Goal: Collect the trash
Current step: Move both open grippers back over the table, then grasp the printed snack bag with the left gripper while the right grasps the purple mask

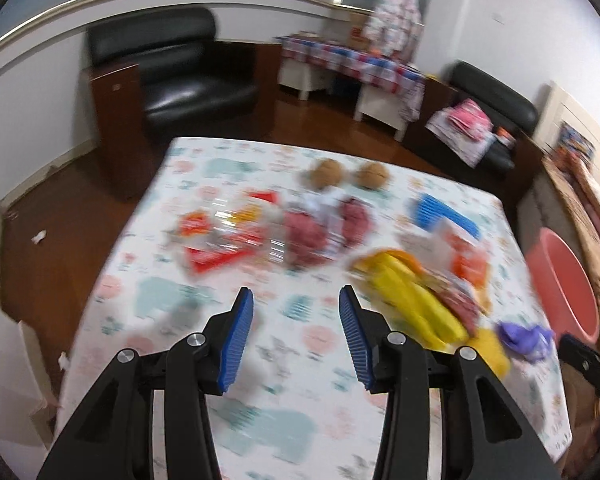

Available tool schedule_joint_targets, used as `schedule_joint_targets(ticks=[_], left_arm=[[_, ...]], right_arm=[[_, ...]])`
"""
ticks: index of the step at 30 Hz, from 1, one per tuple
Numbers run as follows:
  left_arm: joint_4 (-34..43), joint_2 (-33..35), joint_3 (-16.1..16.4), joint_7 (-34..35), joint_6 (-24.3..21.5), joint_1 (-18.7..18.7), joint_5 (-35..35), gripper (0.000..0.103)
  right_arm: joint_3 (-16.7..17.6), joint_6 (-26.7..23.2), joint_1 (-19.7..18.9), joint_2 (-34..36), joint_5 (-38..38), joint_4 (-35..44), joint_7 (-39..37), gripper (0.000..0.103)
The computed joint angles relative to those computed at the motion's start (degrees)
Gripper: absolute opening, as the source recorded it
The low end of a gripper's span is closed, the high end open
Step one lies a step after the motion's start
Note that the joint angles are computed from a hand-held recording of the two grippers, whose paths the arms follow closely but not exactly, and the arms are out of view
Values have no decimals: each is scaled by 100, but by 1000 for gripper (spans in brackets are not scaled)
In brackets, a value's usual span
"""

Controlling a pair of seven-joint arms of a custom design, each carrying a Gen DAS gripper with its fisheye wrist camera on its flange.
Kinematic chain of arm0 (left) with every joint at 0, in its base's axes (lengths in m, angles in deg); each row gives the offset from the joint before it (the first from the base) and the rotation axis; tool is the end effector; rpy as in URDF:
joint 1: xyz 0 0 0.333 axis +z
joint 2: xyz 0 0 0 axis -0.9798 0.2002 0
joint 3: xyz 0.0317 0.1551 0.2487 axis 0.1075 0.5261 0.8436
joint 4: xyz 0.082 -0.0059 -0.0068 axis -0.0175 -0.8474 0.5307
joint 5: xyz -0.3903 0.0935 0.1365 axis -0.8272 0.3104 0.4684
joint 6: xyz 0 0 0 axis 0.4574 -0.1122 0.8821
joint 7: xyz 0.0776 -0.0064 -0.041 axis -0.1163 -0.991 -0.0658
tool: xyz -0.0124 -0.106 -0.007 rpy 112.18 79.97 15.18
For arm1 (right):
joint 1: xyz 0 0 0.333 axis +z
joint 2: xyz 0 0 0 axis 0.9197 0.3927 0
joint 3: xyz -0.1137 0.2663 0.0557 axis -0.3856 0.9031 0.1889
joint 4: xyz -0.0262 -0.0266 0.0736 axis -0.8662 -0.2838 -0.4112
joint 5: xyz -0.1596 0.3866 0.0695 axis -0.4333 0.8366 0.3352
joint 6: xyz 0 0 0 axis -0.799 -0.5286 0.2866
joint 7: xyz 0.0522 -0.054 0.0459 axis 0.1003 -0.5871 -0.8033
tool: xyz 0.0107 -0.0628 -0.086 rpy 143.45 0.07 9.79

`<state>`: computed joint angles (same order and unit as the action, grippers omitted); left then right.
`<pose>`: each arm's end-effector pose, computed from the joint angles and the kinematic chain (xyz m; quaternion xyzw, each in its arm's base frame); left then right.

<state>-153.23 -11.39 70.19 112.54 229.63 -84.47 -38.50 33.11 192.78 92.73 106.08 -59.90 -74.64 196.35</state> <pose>0.7047 -0.2061 0.4780 -0.6729 0.6439 -0.2997 0.2069 0.6358 0.4194 0.4737 -0.6448 0.6568 -0.1113 0.3749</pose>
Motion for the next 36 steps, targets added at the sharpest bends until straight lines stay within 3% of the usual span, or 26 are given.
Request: schedule_joint_targets(ticks=[4, 15, 20, 22, 24, 29, 36], left_arm=[[387, 297, 166, -333, -119, 30, 90, 45], [1807, 1330, 446, -916, -1051, -166, 486, 49], [1806, 1371, 413, -893, -1000, -142, 530, 49], [1784, 1366, 322, -778, -982, -70, 409, 43], [1710, 1322, 248, -662, -905, -5, 292, 26], [1557, 1216, 142, -393, -764, 72, 83, 8], [660, 481, 65, -344, -363, 181, -90, 7]], right_arm=[[-4, -88, -1, 93, 19, 140, -69, 41], [-92, -185, 11, 158, -97, 257, 34, 42], [-76, -243, -5, 157, -108, 263, -122, 42], [-66, -302, -17, 126, -122, 244, -236, 42], [-3, -315, -75, 62, -64, 172, -444, 42], [128, -390, -209, -99, 173, -33, -970, 42], [253, -710, -326, -32, 522, 100, -1773, 42]])
